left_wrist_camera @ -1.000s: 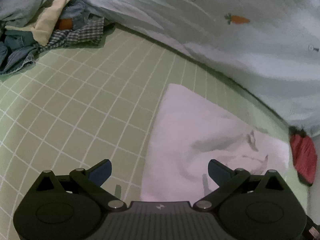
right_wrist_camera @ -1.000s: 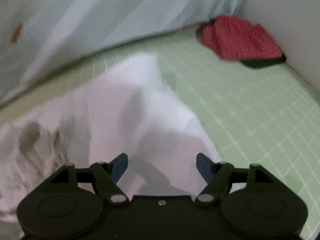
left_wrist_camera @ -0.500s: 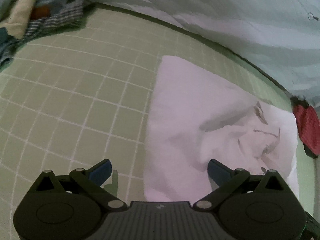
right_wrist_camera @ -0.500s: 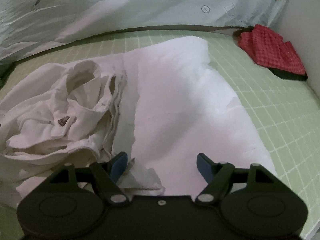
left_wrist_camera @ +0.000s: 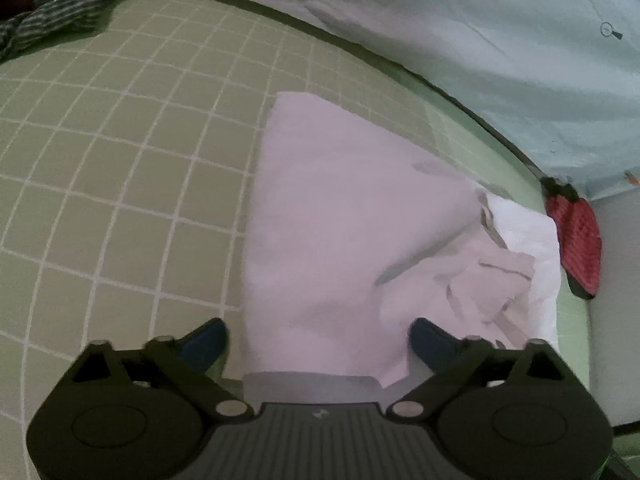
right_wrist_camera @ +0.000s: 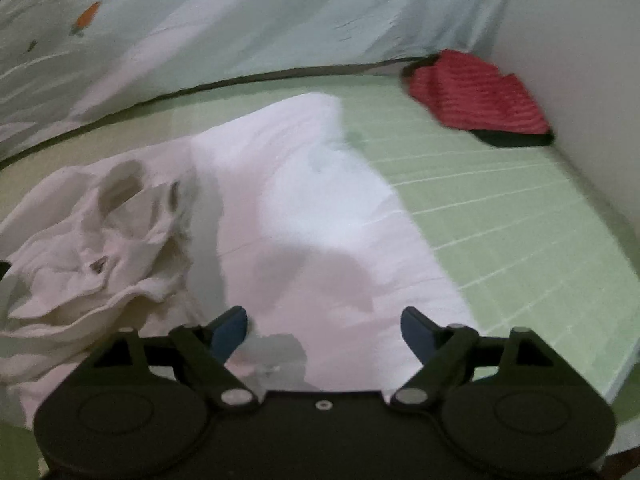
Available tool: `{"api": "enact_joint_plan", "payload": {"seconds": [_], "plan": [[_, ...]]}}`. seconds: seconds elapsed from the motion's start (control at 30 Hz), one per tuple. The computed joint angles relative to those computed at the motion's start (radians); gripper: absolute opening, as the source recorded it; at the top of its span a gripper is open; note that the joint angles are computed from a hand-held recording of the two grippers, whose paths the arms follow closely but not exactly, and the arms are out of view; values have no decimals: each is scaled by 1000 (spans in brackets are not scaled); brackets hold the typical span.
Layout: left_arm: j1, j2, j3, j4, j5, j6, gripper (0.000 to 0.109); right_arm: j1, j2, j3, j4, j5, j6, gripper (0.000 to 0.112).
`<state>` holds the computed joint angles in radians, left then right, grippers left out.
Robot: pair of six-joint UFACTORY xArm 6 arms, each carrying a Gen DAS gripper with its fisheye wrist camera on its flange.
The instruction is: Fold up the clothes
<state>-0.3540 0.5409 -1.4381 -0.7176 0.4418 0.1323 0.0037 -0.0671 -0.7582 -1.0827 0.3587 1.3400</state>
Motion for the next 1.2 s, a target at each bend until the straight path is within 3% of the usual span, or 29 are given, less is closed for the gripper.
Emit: {"api": "enact_joint_plan", "payload": {"seconds": [0.1,0.23,0.33,0.53,0.67,0.9,1.07,1.2], "plan": [[-2,-3,0,-44,4,14,77,-25,11,-10,-3,-6,35,85],[-10,-21,20,-39,-18,-25,44,-42,34,-32,-34,-13,56,85],[-27,-56,49,-56,-56,-36,29,-71,43,-36,-61,-57,50,85],[-111,-99,27,-105,-134,-52,21,-169,14,10,-17,-166,-36,85],[-181,-77,-45,-18,-166,-145,20,-250,-9,54,80,-224,-149,85],[-283,34,-205,185,-208,-383,21,-373,-25,120,496,-324,-619,85],[-342,170,-380,254,-210,-517,21,-416,-24,130,927,-340,-1099,85],[-384,362,-631,296,-139,-588,21,-449,-16,110,1200,-325,-1411,85]]}}
